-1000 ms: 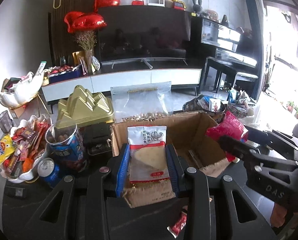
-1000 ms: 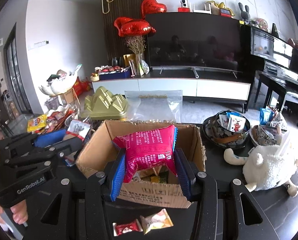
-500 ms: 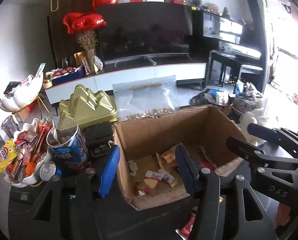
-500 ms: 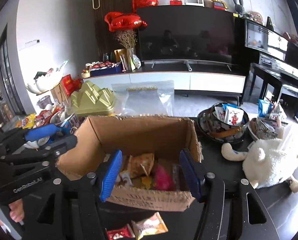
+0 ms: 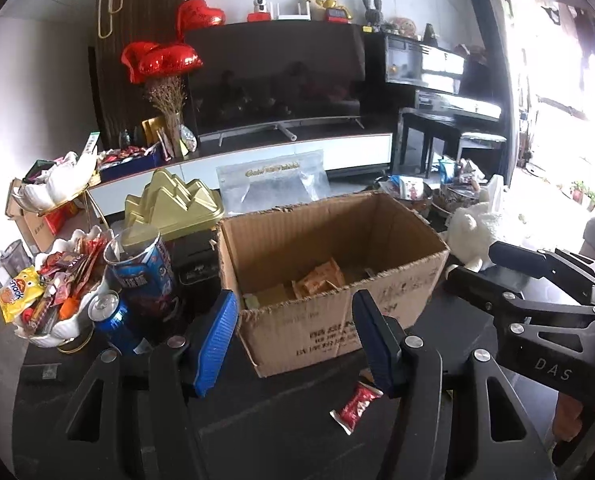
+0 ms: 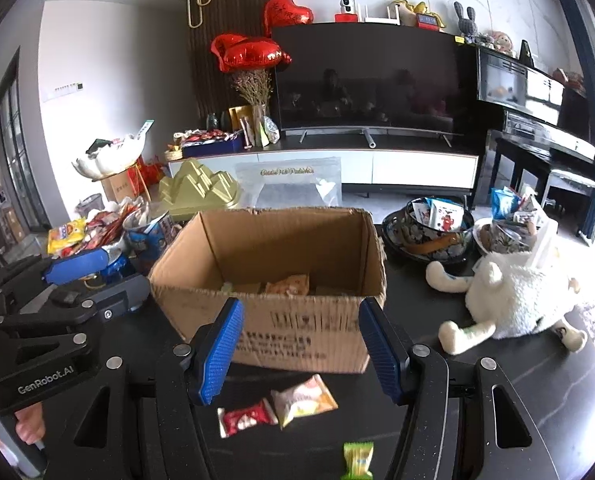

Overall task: Organize snacks
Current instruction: 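Move both open tools to the red packet and the green packet, then grasp the red packet with the left tool while the right grasps the green packet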

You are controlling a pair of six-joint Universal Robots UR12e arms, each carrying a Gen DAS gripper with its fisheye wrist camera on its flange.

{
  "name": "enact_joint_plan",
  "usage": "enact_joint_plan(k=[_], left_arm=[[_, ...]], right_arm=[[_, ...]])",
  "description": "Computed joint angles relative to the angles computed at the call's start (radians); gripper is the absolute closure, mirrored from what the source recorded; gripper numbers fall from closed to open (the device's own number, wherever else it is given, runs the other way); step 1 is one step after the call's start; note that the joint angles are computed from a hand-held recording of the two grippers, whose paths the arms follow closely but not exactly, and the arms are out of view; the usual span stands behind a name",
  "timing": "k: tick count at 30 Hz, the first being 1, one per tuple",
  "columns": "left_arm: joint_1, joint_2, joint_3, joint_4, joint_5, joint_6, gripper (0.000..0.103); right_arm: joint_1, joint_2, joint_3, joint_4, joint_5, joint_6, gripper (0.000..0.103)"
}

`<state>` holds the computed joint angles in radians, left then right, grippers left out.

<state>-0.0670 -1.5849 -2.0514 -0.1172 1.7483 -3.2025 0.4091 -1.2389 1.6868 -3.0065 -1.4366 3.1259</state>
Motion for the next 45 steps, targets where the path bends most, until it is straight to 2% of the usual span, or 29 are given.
enact_joint_plan(k=[7, 9, 18, 31, 35, 40, 45], left_arm=[[-0.019, 0.007, -0.038, 0.038, -0.026, 0.017, 0.044], [-0.02, 0.007, -0.045, 0.035, -0.036, 0.017, 0.044], [-0.042, -0.018, -0.074, 0.039, -0.037, 0.06, 0.044], [-0.019, -0.077, -0.073, -0.027, -0.136, 0.061, 0.044], [-0.012, -0.099, -0.066, -0.042, -0.164, 0.059, 0.044], [-0.01, -0.123, -0.052, -0.074, -0.175, 0.054, 0.044], [-0.012, -0.145, -0.04, -0.088, -0.169, 0.055, 0.044]], right_arm=[[-0.008, -0.033, 0.075, -0.049, 0.004, 0.05, 0.042], [-0.014, -0.036, 0.089, -0.045, 0.024, 0.062, 0.042], [-0.025, -0.04, 0.158, -0.051, 0.007, 0.107, 0.042], [-0.038, -0.004, 0.142, 0.089, 0.019, 0.16, 0.042], [-0.036, 0.009, 0.135, 0.113, 0.003, 0.165, 0.042], [-0.038, 0.024, 0.125, 0.148, -0.007, 0.177, 0.043], [-0.038, 0.031, 0.119, 0.176, -0.003, 0.176, 0.047]])
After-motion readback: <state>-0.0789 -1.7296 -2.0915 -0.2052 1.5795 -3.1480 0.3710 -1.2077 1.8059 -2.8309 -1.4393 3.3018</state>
